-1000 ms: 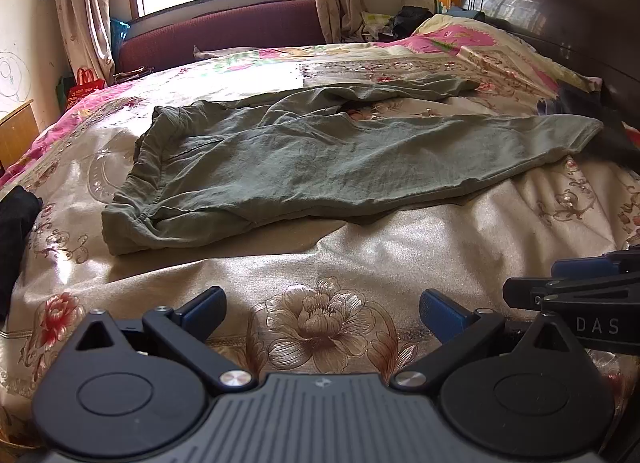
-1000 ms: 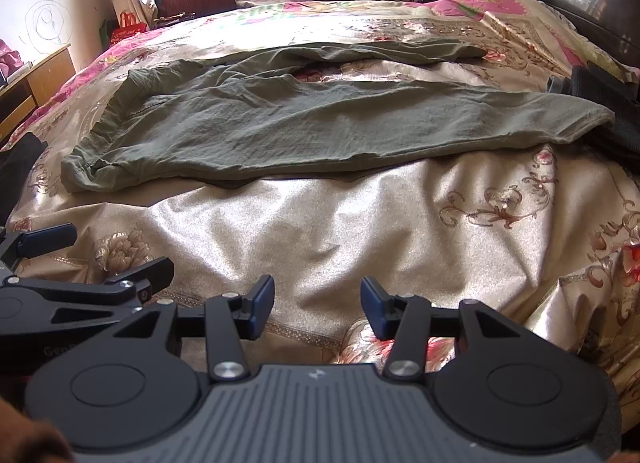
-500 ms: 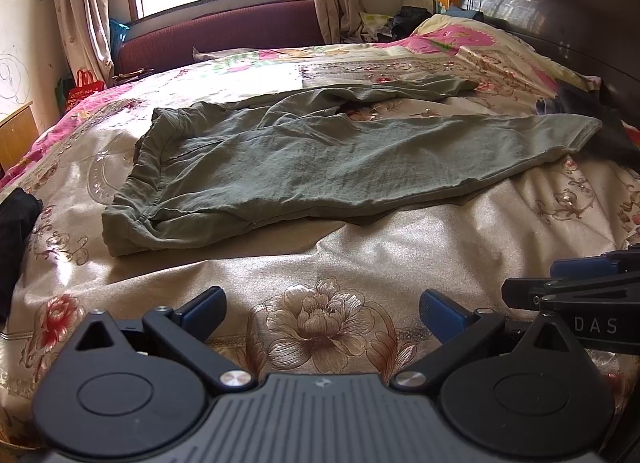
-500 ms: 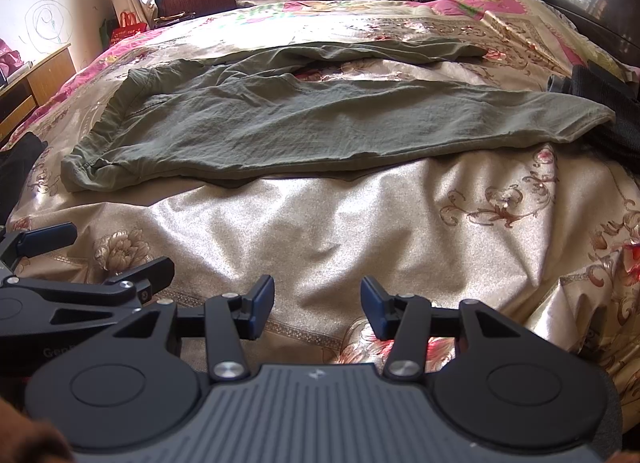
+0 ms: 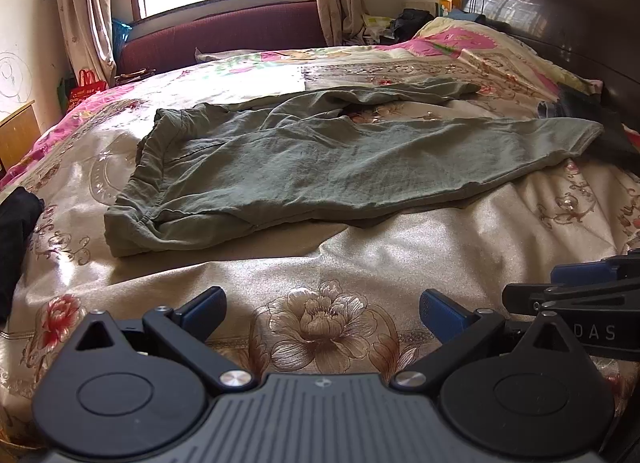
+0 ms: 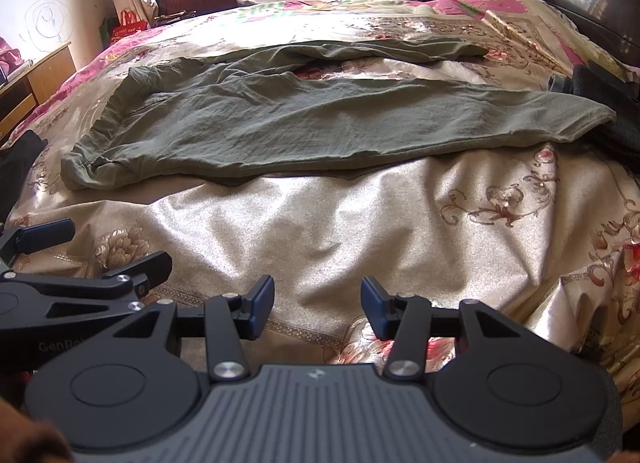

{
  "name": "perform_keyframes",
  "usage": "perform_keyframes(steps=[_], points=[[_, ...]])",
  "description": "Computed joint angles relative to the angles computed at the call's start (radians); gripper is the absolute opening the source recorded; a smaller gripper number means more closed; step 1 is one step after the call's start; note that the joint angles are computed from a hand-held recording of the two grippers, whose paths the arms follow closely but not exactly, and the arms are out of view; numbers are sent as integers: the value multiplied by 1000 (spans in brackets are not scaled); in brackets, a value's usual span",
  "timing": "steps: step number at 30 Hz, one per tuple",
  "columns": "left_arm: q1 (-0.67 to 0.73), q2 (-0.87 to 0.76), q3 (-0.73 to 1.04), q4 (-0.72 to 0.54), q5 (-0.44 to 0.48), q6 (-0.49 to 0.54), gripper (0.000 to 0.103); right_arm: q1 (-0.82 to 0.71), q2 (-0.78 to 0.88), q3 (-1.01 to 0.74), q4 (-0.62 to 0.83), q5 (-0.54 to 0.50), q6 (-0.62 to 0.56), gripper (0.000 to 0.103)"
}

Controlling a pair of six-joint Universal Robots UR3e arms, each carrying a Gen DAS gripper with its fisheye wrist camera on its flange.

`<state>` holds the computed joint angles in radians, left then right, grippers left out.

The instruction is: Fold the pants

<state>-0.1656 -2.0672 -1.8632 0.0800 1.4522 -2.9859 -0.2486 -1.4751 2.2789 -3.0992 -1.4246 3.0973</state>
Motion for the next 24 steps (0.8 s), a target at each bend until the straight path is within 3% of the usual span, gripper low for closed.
perform_keyframes(steps=[18, 24], points=[[7, -7, 3, 3, 6, 1, 103, -7, -14, -5, 21, 21, -11, 49], [17, -31, 17, 79, 20, 29, 103, -7, 10, -41, 29, 47, -31, 49]])
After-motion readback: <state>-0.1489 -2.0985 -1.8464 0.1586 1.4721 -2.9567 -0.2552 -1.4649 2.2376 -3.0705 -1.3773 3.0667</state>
